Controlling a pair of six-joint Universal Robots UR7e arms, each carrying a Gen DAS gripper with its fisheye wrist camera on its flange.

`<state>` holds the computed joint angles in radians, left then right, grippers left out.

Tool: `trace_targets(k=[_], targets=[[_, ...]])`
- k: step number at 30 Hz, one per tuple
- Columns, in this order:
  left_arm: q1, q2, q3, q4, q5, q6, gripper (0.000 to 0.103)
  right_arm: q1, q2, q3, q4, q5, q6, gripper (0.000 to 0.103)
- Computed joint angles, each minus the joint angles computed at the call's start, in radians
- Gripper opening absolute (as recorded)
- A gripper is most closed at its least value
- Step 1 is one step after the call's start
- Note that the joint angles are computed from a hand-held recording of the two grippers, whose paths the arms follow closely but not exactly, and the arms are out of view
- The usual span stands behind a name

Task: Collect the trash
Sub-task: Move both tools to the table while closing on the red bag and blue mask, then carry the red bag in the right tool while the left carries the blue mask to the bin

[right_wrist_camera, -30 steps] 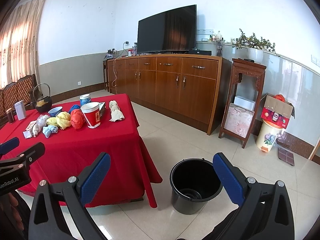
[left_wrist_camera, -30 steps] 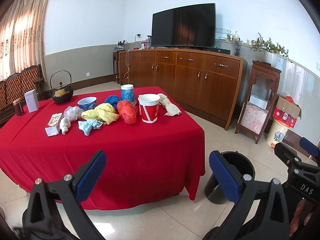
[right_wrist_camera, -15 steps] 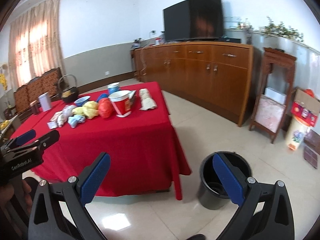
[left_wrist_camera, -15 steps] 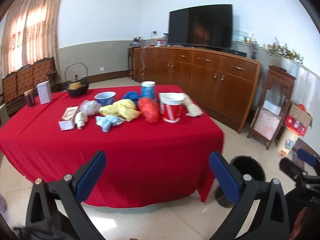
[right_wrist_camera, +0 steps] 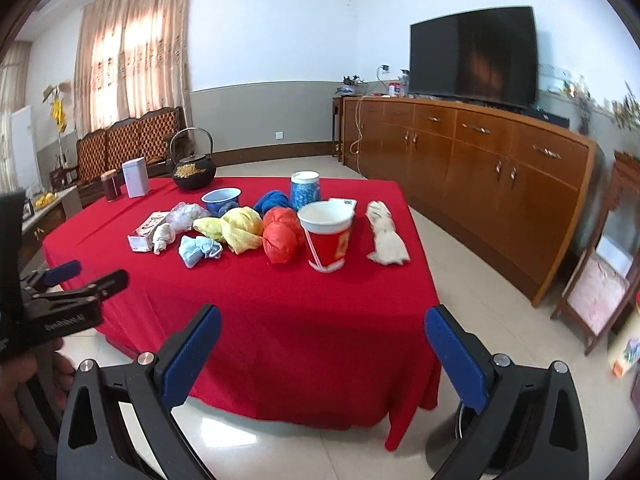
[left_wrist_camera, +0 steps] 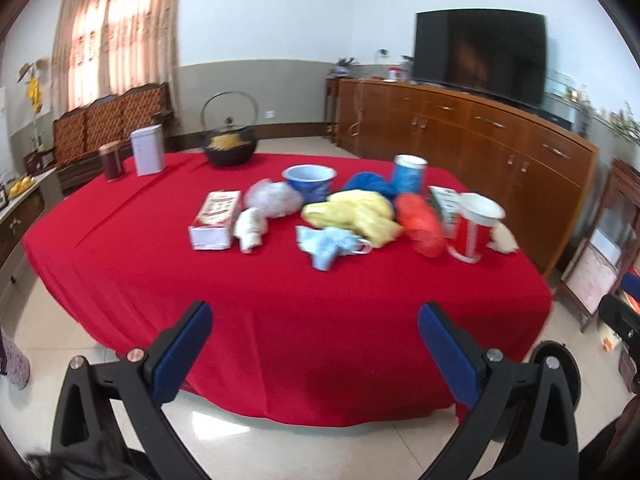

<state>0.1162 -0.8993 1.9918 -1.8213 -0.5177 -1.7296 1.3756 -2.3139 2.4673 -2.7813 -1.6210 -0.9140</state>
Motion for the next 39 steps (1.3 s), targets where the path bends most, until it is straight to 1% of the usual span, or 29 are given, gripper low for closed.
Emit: trace_targets(k=[2, 4, 5, 6, 7, 8, 10, 11, 12, 13, 14, 15, 18, 21, 22, 27, 29, 32, 33, 35, 36, 37, 38, 39], targets=[[0.017, -0.014, 0.010, 0.039, 0.012, -0.054, 0.103, 0.046, 0.087, -0.006, -0.044, -0.037, 0.016, 0.103], [0.042, -0.025, 0.020, 0.063, 0.018, -0.081, 0.102, 0.072, 0.170, -0.024, -0.043, -0.071, 0.034, 0.103], [0.050, -0.033, 0.031, 0.046, 0.021, -0.072, 0.101, 0.072, 0.190, -0.028, -0.047, -0.068, 0.039, 0.102], [0.063, -0.041, 0.050, -0.012, 0.021, -0.028, 0.094, 0.079, 0.221, -0.026, -0.083, -0.075, 0.042, 0.099], [0.080, -0.044, 0.065, -0.089, 0.015, 0.039, 0.085, 0.084, 0.254, -0.029, -0.105, -0.073, 0.044, 0.093], [0.089, -0.045, 0.072, -0.124, 0.015, 0.072, 0.082, 0.092, 0.282, -0.032, -0.124, -0.076, 0.048, 0.089], [0.112, -0.035, 0.076, -0.184, 0.032, 0.131, 0.081, 0.106, 0.346, -0.041, -0.170, -0.088, 0.049, 0.079], [0.123, -0.025, 0.069, -0.193, 0.043, 0.149, 0.081, 0.112, 0.372, -0.049, -0.177, -0.094, 0.050, 0.077], [0.130, -0.019, 0.064, -0.196, 0.048, 0.165, 0.081, 0.114, 0.396, -0.055, -0.184, -0.096, 0.049, 0.071], [0.145, -0.006, 0.056, -0.224, 0.055, 0.202, 0.081, 0.120, 0.434, -0.066, -0.200, -0.103, 0.047, 0.063], [0.150, -0.002, 0.053, -0.238, 0.061, 0.218, 0.081, 0.122, 0.455, -0.072, -0.208, -0.106, 0.045, 0.059], [0.159, 0.004, 0.056, -0.280, 0.071, 0.251, 0.081, 0.128, 0.487, -0.080, -0.225, -0.115, 0.043, 0.054], [0.189, 0.036, 0.044, -0.381, 0.089, 0.337, 0.081, 0.140, 0.570, -0.101, -0.298, -0.135, 0.032, 0.052], [0.212, 0.062, 0.032, -0.457, 0.096, 0.398, 0.081, 0.147, 0.636, -0.127, -0.341, -0.140, 0.029, 0.052], [0.227, 0.075, 0.027, -0.511, 0.095, 0.442, 0.080, 0.150, 0.657, -0.136, -0.351, -0.143, 0.026, 0.052], [0.266, 0.111, 0.017, -0.671, 0.084, 0.565, 0.077, 0.149, 0.727, -0.166, -0.393, -0.140, 0.006, 0.052], [0.280, 0.122, 0.017, -0.732, 0.075, 0.607, 0.075, 0.147, 0.751, -0.178, -0.404, -0.140, 0.005, 0.051], [0.297, 0.135, 0.018, -0.806, 0.063, 0.656, 0.072, 0.141, 0.776, -0.189, -0.417, -0.136, 0.011, 0.047], [0.300, 0.138, 0.018, -0.819, 0.060, 0.663, 0.069, 0.141, 0.787, -0.194, -0.421, -0.140, 0.012, 0.044], [0.311, 0.144, 0.018, -0.863, 0.041, 0.695, 0.063, 0.138, 0.796, -0.201, -0.417, -0.143, 0.023, 0.036], [0.315, 0.147, 0.016, -0.875, 0.035, 0.704, 0.057, 0.138, 0.803, -0.205, -0.416, -0.146, 0.028, 0.029], [0.321, 0.151, 0.017, -0.912, 0.019, 0.730, 0.049, 0.140, 0.809, -0.209, -0.418, -0.151, 0.031, 0.023], [0.324, 0.155, 0.017, -0.932, 0.011, 0.745, 0.044, 0.141, 0.814, -0.212, -0.419, -0.155, 0.034, 0.020], [0.326, 0.157, 0.015, -0.938, 0.005, 0.755, 0.033, 0.139, 0.814, -0.213, -0.418, -0.146, 0.038, 0.014]])
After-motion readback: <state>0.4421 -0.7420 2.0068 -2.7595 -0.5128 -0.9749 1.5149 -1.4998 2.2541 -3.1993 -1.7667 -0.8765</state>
